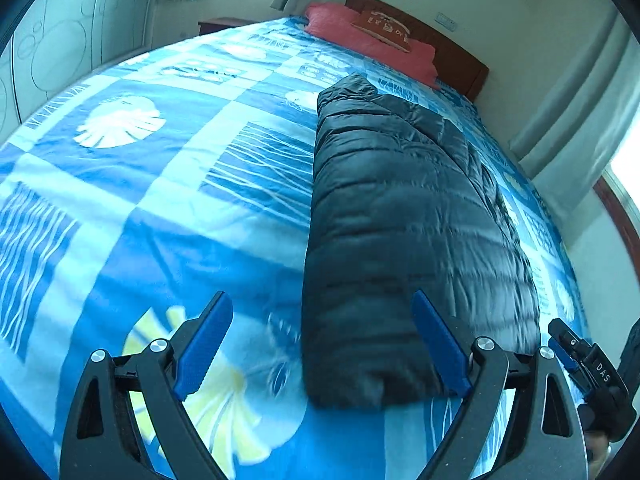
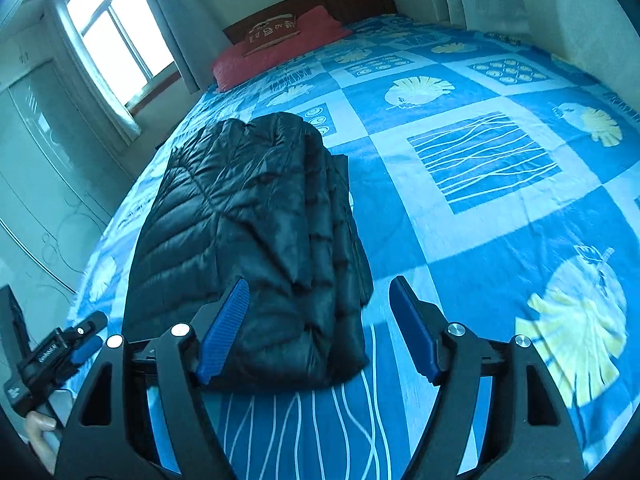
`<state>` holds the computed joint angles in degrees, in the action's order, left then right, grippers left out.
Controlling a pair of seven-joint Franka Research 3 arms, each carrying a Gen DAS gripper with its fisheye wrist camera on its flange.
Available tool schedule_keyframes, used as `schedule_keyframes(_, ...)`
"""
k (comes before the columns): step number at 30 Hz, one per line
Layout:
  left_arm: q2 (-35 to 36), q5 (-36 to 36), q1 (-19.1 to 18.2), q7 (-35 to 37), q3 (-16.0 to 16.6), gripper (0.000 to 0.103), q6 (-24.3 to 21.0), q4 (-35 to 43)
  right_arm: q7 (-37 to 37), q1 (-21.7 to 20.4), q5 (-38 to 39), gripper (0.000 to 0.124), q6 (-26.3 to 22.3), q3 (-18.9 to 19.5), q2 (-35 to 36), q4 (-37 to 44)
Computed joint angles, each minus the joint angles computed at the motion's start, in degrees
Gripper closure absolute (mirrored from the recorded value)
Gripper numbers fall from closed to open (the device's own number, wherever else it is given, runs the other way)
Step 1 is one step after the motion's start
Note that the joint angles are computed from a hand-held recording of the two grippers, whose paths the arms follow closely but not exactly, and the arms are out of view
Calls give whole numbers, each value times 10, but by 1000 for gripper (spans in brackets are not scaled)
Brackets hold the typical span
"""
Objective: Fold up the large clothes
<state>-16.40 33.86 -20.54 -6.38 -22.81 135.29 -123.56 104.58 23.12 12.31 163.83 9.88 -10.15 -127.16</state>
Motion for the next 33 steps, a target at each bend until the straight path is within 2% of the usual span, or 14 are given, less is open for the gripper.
schedule_keyframes(5,-11,5,-16,5,-21,13,-49,15,65,-27,-94,47,-11,39,-44,-26)
schedule_keyframes(6,-11,8,-18,6,-25,13,-60,20,69,-28,-102,44,-13,41,-50,-28)
schedule_keyframes(12,-4,39,-32,11,-45,13,-126,65,97,-39,-151,43,-24,64,-89,-35)
schedule_keyframes(17,8,59,-48,23,-58,13,-191,108,94,-33,-152,42,-26,66,-119,-39)
schedule_keyframes(23,26,94,-73,40,-73,13,-258,155,77,-31,-138,34,-21,71,-160,-48)
schedule_keyframes(28,32,114,-89,28,-78,13,-279,174,76,-47,-144,32,-20,89,-184,-54)
schedule_keyframes(33,43,128,-103,33,-84,13,-303,195,67,-45,-135,32,-19,90,-199,-62)
